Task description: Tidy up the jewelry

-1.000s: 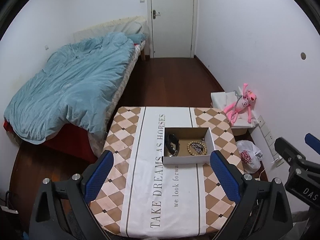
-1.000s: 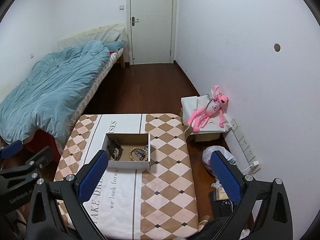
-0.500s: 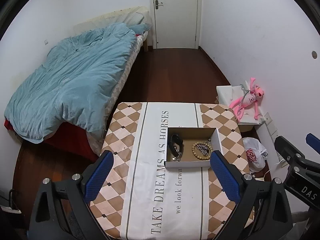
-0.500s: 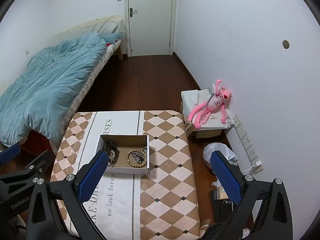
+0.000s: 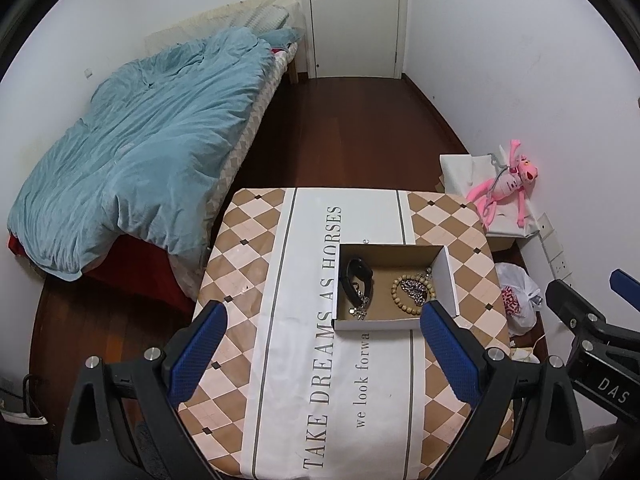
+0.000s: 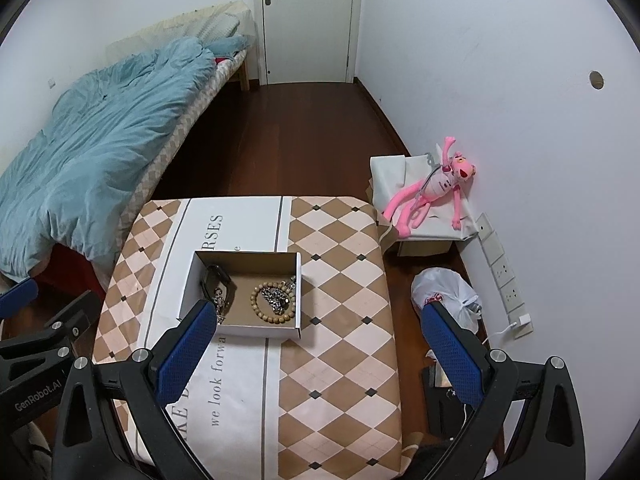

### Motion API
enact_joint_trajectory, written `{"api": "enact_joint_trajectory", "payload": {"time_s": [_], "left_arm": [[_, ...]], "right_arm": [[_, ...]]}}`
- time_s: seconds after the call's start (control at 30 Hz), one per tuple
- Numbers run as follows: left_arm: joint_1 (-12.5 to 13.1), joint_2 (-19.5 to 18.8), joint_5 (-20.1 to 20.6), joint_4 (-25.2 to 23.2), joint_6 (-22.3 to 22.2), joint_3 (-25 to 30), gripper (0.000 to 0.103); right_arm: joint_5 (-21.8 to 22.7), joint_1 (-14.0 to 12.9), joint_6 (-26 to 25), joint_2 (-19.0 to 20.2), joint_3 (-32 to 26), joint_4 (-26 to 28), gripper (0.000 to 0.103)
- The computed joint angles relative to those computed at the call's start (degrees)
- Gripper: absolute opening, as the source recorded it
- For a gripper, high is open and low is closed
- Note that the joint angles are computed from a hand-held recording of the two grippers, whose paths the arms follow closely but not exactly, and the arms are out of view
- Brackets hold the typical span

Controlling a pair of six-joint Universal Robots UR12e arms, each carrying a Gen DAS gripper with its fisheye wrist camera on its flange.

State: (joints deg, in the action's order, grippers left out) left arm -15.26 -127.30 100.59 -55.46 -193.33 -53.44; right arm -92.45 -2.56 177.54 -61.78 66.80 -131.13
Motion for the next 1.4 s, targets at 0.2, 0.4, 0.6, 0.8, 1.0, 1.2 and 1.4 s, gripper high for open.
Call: {"api": "enact_joint_trajectory", "payload": {"time_s": [0.2,0.4,0.6,0.8,1.0,1.2,1.4], "left_arm": [[0.0,-0.1,-0.2,-0.3,-0.3,0.0,0.099],[0.0,-0.1,-0.1,-0.3,-0.3,-0.1,0.099],[0.0,0.1,0.0,-0.2,-0.3,-0.9,0.099],[0.0,0.2,0.1,-0.2,-0.3,-1.1,0.099],[0.0,0.2,0.3,-0.2,-0.4,-1.1,0.099],[0.0,0.3,0.0,0.0,-0.4,-1.2,0.099],[-0.1,0.5,0.0,0.4,-0.2,-1.5,0.099]], "right_arm": [[-0.1,0.0,-0.3,0.1,-0.1,0.6,0.103],[0.1,0.0,-1.0,0.1,0.0,1.2,0.103],[0.0,0.0,-1.0,-0.1,0.4,1.2,0.103],[0.1,-0.1,-0.9,-0.2,0.6,1.5,0.103],[0.1,-0.1,-0.9,-0.3,0.8,1.5,0.103],[0.3,-0.2,-0.6,-0.4,1.2,1.5,0.103],[0.5,-0.2,-0.5,-0.5,1.4,1.5,0.103]]}}
